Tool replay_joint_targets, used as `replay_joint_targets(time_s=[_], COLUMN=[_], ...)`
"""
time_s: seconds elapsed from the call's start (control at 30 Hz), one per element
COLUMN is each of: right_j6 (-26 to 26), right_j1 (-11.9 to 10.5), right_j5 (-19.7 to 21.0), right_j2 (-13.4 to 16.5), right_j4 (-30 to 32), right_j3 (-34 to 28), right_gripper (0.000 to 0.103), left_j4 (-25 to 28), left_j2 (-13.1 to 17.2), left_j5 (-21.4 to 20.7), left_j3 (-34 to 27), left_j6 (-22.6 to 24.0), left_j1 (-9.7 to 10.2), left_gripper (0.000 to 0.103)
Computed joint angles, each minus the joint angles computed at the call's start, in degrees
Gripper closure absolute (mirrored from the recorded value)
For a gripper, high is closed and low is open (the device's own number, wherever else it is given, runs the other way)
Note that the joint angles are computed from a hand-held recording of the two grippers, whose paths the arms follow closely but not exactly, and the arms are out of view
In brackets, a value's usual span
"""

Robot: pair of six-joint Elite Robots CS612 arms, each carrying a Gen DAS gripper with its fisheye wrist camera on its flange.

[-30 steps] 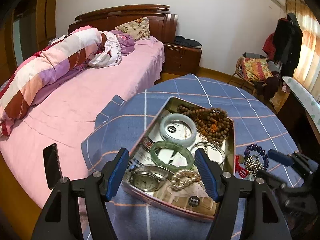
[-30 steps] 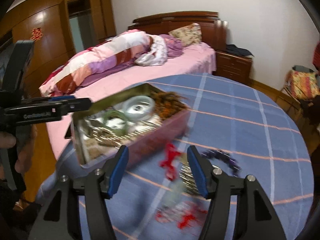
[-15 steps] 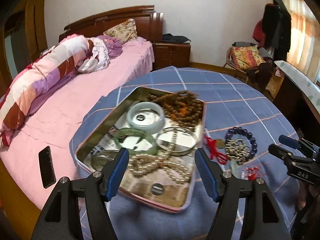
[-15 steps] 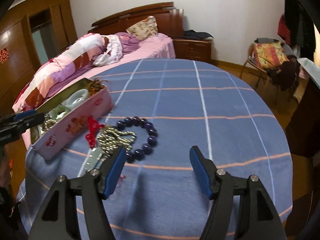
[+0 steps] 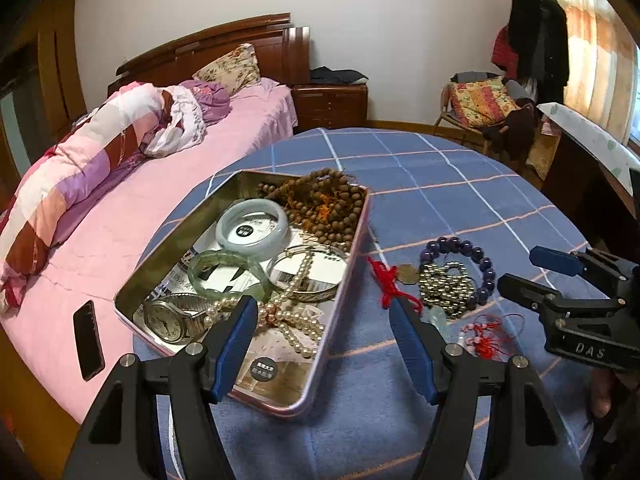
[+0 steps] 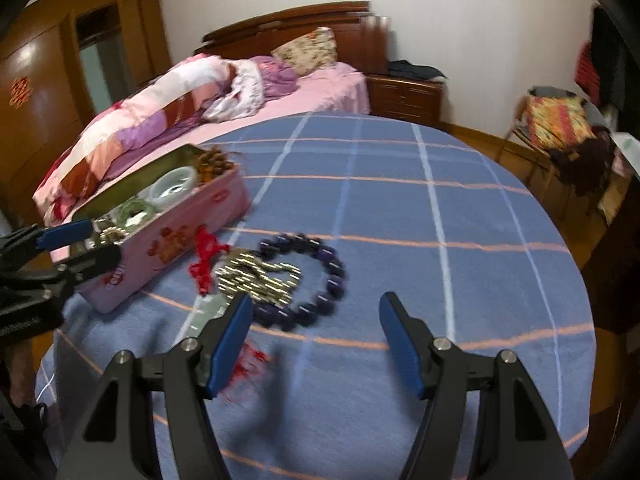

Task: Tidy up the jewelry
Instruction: 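Move the right tool to the silver bead strand and close on it, then grasp the red cord with the left tool while the right tool lifts the silver beads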

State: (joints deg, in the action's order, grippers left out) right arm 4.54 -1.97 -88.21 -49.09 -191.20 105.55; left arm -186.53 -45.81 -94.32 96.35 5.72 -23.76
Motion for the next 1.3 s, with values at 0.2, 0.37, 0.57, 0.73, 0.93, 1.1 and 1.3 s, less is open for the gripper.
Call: replay_joint_targets(time_s=[0.2, 0.37, 0.57, 0.73, 0.93, 1.1, 1.3], right_j6=[-5.45, -7.17, -1.72, -0.02, 1.29, 1.67, 1.89], right_j1=[1.4, 1.92, 0.34, -0.25, -0.5, -0.64, -0.87], right_j5=[2.25, 1.31, -0.31, -3.4, -3.91, -3.17, -2.54], right_j2=[1.48, 2.23, 1.0, 0.35, 0.15, 0.38, 0.57], right_j4=[6.19, 9.93, 4.84, 3.22, 2.05, 1.61, 0.95], right_j3=[-4.18, -5.38, -2.55, -1.01, -0.71, -0.95, -0.95], right_gripper=[0.048, 0.084, 0.092, 0.092, 0.091, 0.091, 0.091], left_j4=[0.13, -0.28, -1.42, 0.95, 6.44, 11.4, 12.1], left_j2=[0.21, 0.06, -0.18, -0.19, 0.85, 2.05, 2.98], left_j5=[0.14, -0.9, -2.32, -4.13, -5.84, -6.17, -5.37], left_j3=[-0.35, -0.16, 0.62, 0.41, -1.65, -3.88, -5.16], left_j6=[-1.29, -0.9, 1.9, 5.07, 5.01, 3.76, 2.58], left_j1=[0.37, 0.48, -0.32, -1.49, -2.31, -2.56, -2.7], left_gripper=[0.035, 0.035, 0.036, 0.068, 0.069, 0.069, 0.099])
